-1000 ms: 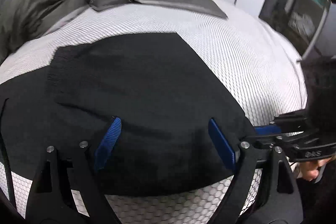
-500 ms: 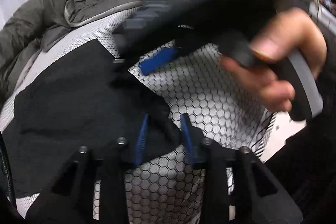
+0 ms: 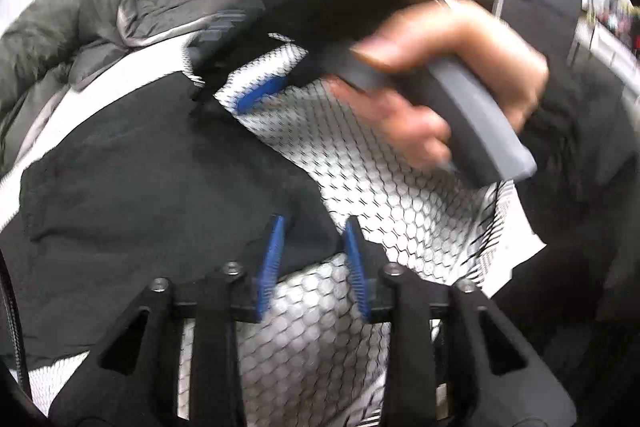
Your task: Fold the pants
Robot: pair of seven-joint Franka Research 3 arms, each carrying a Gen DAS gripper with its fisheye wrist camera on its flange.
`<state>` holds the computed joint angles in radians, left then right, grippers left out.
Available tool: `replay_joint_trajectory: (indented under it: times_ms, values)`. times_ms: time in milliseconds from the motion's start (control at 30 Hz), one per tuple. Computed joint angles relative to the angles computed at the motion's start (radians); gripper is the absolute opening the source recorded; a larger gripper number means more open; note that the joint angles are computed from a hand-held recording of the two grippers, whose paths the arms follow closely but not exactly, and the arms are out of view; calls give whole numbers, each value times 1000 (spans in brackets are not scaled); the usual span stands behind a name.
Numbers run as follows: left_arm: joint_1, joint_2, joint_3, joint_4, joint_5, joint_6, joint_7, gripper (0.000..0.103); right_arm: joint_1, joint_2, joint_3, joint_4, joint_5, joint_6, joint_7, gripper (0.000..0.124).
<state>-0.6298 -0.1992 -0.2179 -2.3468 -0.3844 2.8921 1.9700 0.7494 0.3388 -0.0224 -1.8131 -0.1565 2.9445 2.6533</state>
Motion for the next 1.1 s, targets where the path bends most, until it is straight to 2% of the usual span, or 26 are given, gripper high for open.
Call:
replay_joint_trajectory:
  times_ms: [33,67,100,133,167,200,233,300,367,433,467,533,600,633,667,733,767,800,833,867,900,933,1000,1033,1100]
  values:
    - [-13,-25,25,-12,-48,7,29,52,-28,-13,42,-17,33,11,-48,63]
    - [-37,-59,67,-32,-123,34,74,65,-32,-27,57,-42,43,32,-74,66]
    - [-53,-78,99,-42,-167,48,101,71,-41,-34,76,-58,59,41,-108,66]
    - [-62,-102,134,-52,-209,61,118,71,-73,-28,122,-62,106,48,-169,66]
    - [-53,-113,156,-52,-224,64,115,71,-87,-12,146,-50,141,45,-214,56]
    - [-34,-118,165,-52,-222,73,98,71,-73,3,134,-35,147,37,-224,42]
    - [-8,-124,168,-57,-212,84,69,71,-65,13,126,-25,157,33,-232,23]
    - [49,-130,187,-59,-191,87,-7,71,-52,32,107,6,174,18,-237,13]
    - [48,-144,249,-59,-223,43,-5,71,2,23,20,-3,130,62,-182,12]
    - [102,-157,236,-80,-191,34,-46,71,50,24,-63,-2,86,78,-109,17]
    - [149,-160,216,-96,-149,37,-88,71,50,15,-70,-23,91,101,-87,25]
    - [193,-151,214,-106,-112,24,-151,71,39,-3,-65,-45,123,87,-51,34]
    - [169,-149,264,-118,-161,-6,-137,71,64,-26,-86,-59,79,67,-16,40]
    - [170,-138,275,-109,-177,-26,-136,71,44,-56,-64,-93,72,68,-38,49]
    - [191,-124,269,-106,-175,-44,-152,71,13,-69,-21,-106,79,71,-77,51]
    - [207,-111,267,-99,-193,-72,-129,67,-100,-72,127,-120,176,79,-205,51]
    - [243,-98,239,-86,-149,-103,-160,58,-126,-79,175,-135,280,86,-304,51]
    - [277,-93,210,-83,-106,-121,-194,49,-126,-70,188,-129,314,84,-344,51]
    - [280,-91,210,-80,-114,-144,-189,48,-103,-68,166,-125,278,70,-320,47]
    - [274,-71,212,-56,-143,-150,-177,46,-56,-63,109,-108,172,35,-237,26]
    - [270,-80,215,-58,-174,-156,-146,45,10,-54,33,-90,88,16,-157,18]
    - [271,-92,212,-59,-184,-166,-121,45,44,-52,-8,-85,65,19,-124,11]
    - [289,-125,194,-74,-153,-193,-105,46,83,-68,-64,-95,-30,44,-27,11]
    - [302,-123,183,-69,-124,-213,-116,47,80,-83,-65,-109,-54,47,-9,11]
    - [340,-84,151,-41,-44,-246,-186,49,65,-98,-46,-107,-86,-25,6,13]
